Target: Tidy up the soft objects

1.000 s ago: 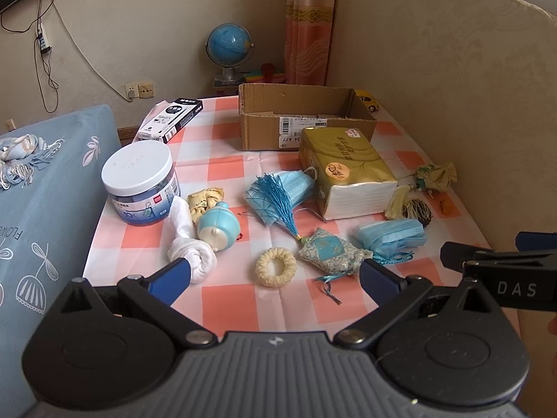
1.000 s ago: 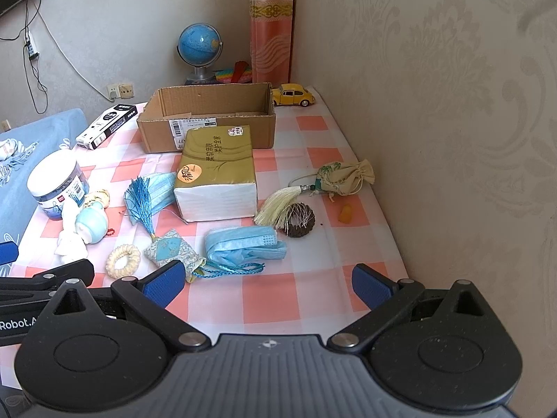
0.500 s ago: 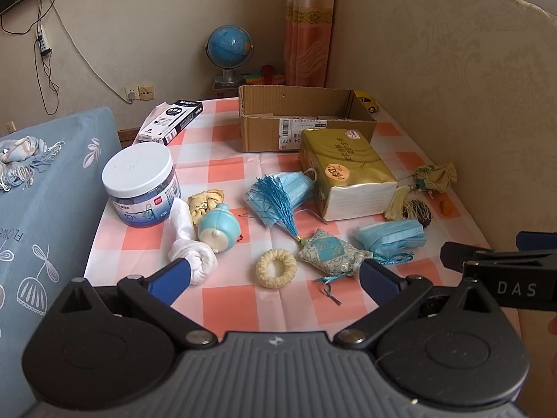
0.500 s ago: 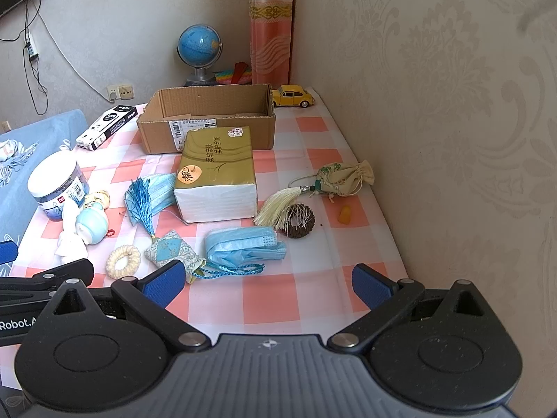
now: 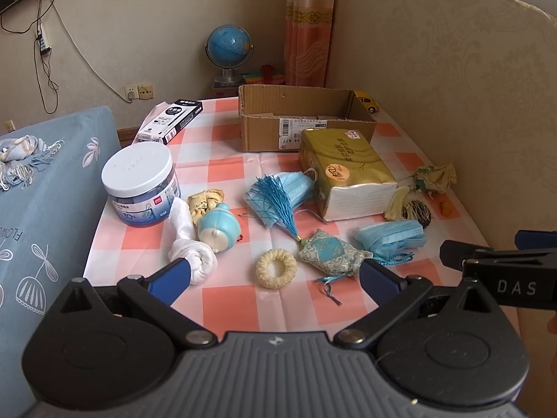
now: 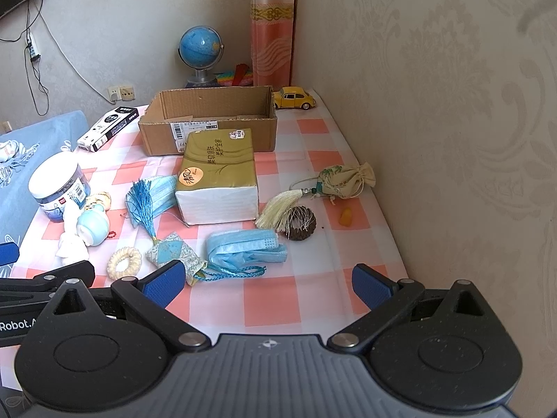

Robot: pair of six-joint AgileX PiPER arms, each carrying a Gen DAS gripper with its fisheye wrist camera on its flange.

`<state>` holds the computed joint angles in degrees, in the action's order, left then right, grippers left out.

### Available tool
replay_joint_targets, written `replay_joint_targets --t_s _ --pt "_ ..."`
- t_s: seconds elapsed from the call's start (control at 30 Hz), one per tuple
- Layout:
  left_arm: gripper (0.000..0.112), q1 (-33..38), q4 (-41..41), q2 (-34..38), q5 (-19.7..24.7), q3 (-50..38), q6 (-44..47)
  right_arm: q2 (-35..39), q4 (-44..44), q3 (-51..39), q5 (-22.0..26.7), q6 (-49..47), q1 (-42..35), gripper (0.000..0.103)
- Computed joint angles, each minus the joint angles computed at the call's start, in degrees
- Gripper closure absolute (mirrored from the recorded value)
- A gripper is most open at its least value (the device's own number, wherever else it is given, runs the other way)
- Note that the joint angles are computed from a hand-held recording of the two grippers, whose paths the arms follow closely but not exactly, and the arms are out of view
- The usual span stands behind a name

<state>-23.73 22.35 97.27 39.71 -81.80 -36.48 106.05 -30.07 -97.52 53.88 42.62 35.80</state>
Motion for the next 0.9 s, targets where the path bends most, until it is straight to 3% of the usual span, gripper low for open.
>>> replay_joint_targets --t_s 0.63,0.9 --pt "0.010 1.65 -2.41 0.86 -3.38 0.28 5.51 0.88 -0.19 -0.40 -1.67 -2.38 -0.48 0.000" --pt "0.010 3.10 -3.74 0.78 -7.95 2.39 10.20 0.31 0.02 2.73 -7.78 -5.49 -1.58 0.000"
